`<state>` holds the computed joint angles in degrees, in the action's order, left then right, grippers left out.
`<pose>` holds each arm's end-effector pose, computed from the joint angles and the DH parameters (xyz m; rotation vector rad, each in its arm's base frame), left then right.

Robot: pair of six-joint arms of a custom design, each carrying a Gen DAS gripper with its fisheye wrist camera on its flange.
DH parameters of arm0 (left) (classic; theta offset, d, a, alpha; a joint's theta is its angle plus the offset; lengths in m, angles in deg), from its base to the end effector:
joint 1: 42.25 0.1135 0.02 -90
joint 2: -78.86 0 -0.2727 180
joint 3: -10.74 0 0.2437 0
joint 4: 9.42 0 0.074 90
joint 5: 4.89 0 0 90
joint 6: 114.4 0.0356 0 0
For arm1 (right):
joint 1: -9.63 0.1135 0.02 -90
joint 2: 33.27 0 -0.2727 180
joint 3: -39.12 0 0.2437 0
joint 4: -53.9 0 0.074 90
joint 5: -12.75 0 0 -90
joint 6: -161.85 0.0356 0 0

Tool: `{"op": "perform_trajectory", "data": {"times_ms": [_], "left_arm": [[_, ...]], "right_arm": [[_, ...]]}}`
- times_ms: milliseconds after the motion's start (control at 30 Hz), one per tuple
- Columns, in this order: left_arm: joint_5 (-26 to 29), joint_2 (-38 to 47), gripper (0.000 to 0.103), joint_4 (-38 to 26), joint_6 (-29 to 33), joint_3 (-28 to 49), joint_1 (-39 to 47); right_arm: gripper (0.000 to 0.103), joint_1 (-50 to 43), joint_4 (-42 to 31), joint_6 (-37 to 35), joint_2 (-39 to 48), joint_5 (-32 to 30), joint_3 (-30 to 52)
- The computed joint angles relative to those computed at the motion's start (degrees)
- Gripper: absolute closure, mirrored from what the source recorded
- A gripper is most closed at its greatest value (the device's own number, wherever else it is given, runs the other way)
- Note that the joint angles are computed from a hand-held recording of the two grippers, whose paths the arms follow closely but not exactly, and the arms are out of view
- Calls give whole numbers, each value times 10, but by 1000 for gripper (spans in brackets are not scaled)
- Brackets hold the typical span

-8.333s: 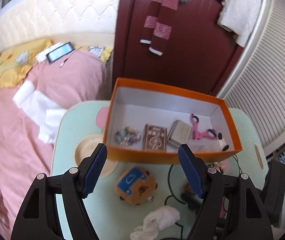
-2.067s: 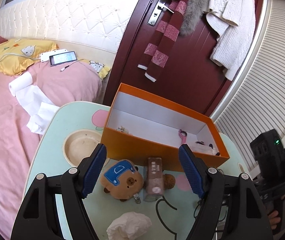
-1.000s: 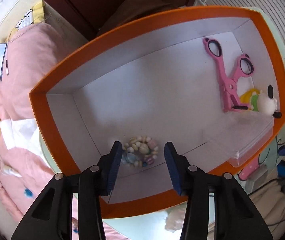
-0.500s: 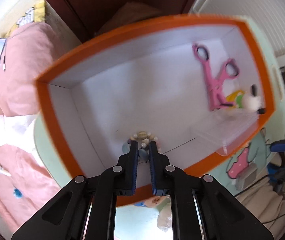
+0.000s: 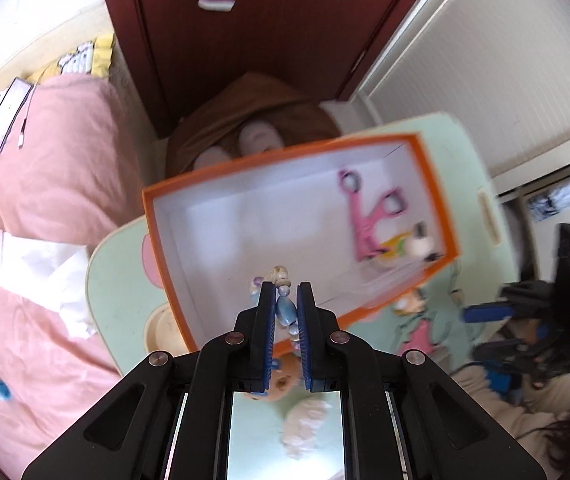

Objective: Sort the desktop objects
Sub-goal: 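Grasp the bead bracelet with the left gripper and place it on the table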

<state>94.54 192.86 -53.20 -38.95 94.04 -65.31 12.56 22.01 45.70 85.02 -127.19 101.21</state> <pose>0.3378 -0.1502 0.1331 0.2491 2.9067 -0.3559 0.2863 0.0419 0.0543 -0.6929 2.5887 1.2134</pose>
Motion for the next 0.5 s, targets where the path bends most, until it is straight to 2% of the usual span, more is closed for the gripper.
{"op": "perform_trajectory", "data": {"times_ms": [300,400,500], "left_arm": [[43,-174,91,44,-16,-121,-37],[44,-185,91,77,-39,-166,-74],[52,-169,91,135,-72,-214,-111]], "right_arm": [[63,9,32,25,-31,24,-5],[61,25,35,16,-53,50,3],[60,60,25,-3,-65,104,32]]}}
